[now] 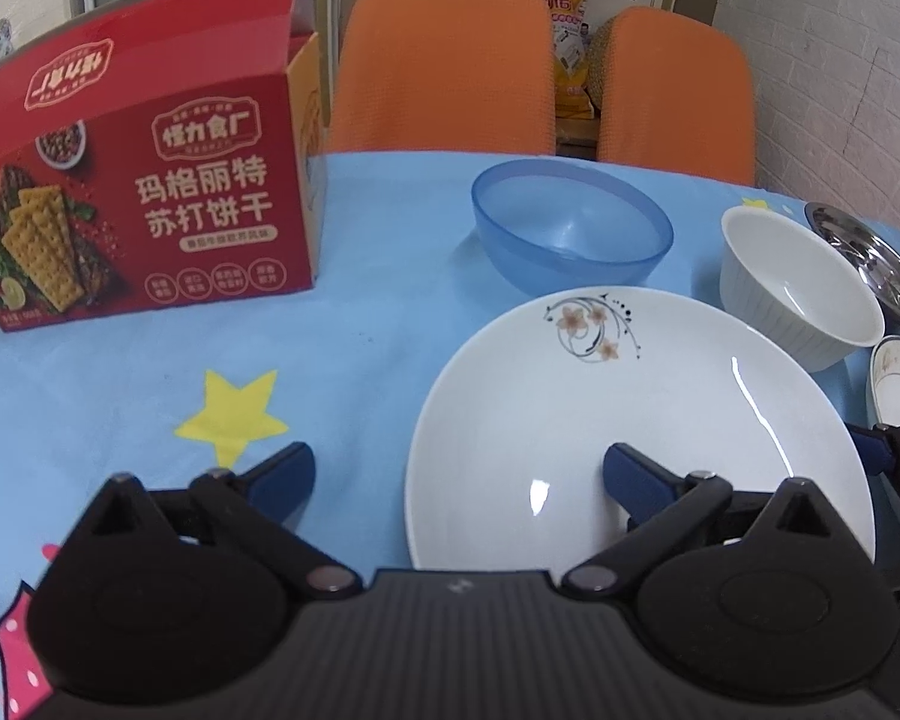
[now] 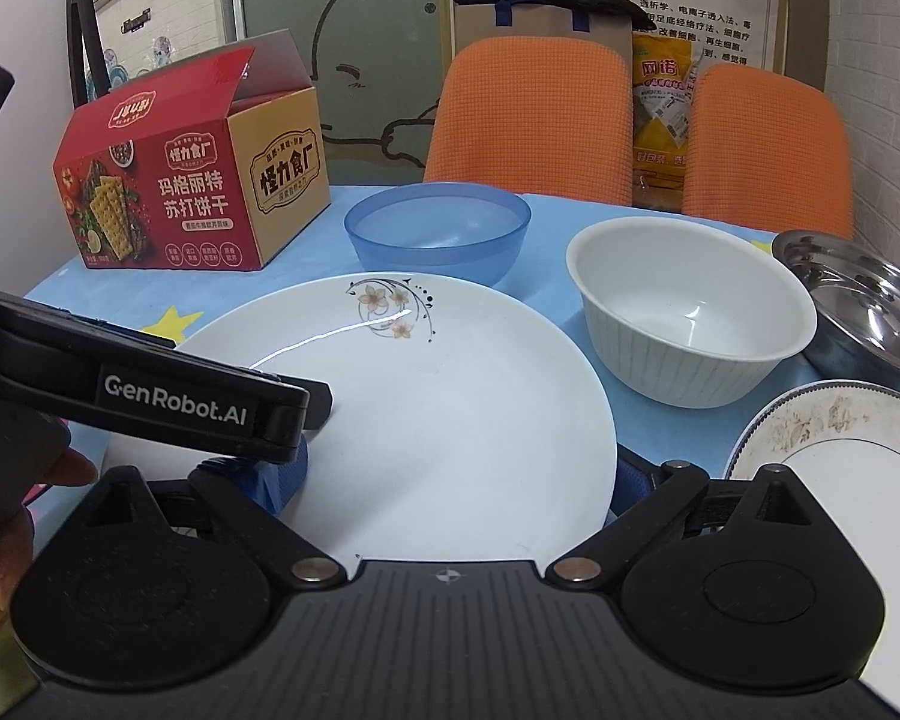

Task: Organize plates and bowls
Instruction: 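Lift the white floral plate and lower it onto the green plate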

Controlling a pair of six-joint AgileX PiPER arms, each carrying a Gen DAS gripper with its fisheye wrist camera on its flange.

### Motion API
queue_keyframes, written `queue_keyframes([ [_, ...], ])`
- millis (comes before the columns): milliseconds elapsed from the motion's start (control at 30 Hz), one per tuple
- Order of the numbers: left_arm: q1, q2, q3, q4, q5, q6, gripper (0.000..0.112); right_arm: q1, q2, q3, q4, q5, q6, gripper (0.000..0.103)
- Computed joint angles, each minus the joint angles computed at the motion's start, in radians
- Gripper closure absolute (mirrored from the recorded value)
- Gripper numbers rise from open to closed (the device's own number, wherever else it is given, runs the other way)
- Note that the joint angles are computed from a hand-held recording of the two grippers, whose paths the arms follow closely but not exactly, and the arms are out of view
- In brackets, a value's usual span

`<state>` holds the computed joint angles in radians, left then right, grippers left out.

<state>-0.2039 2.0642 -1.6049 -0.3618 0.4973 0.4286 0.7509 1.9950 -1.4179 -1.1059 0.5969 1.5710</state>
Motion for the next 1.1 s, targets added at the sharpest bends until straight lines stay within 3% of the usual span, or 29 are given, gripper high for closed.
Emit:
queue_keyframes([
  [167, -0.007, 0.012, -0.023, -0.01, 0.025, 0.024, 0.013, -0.008, -0.007, 0.008, 0.023, -0.023, -0.031, 0.016],
  [233, 0.002, 0.008, -0.023, -0.101, 0.049, 0.143, 0.025, -0.006, -0.004, 0.006, 0.019, -0.018, -0.023, 0.018],
  [267, 0.003, 0.006, -0.031, -0.131, 0.075, 0.18, 0.04, -0.006, -0.005, 0.007, 0.021, -0.018, -0.024, 0.019],
  [433, 0.004, -0.006, -0.052, -0.121, 0.122, 0.117, 0.048, -0.02, -0.04, 0.032, 0.072, -0.056, -0.008, 0.022],
  [633, 0.0, -0.136, 0.047, -0.155, 0.09, 0.145, 0.049, 0.048, -0.099, 0.059, -0.028, 0.039, 0.104, 0.021],
  [800, 0.006, -0.236, 0.103, -0.165, 0.11, 0.146, 0.049, 0.092, -0.157, 0.064, -0.036, 0.103, 0.125, 0.021],
  [1100, 0.062, -0.514, 0.477, -0.218, 0.041, 0.248, 0.05, 0.301, -0.219, 0.131, -0.03, 0.258, 0.222, 0.02],
])
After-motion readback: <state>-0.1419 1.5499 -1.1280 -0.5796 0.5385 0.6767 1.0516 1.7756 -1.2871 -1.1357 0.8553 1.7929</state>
